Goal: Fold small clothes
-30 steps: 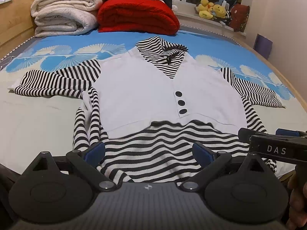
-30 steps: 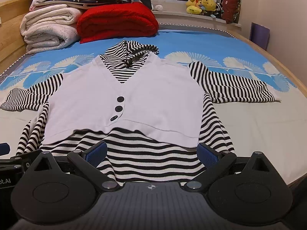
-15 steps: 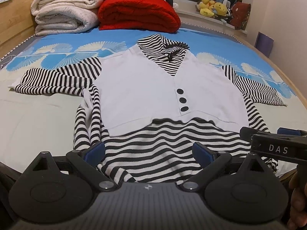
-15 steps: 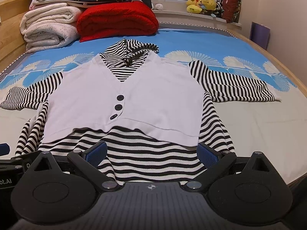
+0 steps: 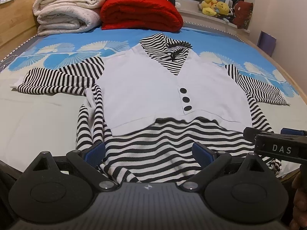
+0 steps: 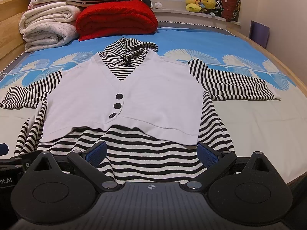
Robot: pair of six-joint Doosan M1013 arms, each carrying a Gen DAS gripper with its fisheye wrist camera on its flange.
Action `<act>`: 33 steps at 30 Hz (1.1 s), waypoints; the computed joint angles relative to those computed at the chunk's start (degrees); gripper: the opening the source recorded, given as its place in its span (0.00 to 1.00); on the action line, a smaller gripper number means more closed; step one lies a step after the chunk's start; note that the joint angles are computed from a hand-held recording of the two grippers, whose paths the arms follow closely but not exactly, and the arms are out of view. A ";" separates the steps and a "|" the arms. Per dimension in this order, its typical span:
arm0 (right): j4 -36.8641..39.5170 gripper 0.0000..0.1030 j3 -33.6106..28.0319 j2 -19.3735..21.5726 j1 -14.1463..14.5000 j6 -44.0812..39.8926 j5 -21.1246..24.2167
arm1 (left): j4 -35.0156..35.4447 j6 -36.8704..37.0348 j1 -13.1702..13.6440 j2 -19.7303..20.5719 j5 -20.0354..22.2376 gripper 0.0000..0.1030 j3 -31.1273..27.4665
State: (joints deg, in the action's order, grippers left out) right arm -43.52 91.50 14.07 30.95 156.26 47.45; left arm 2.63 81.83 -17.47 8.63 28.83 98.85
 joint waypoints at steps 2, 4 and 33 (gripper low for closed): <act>-0.13 0.96 0.04 0.01 0.01 0.14 -0.02 | 0.38 -0.32 -0.07 0.01 -0.11 0.94 0.00; -0.13 0.96 0.05 0.00 0.01 0.18 -0.06 | 1.16 -0.82 -0.21 -0.05 -0.41 0.90 0.11; -20.68 0.72 -0.74 -3.05 -4.22 10.25 -17.10 | 0.58 -7.10 17.37 27.76 19.46 0.46 -42.18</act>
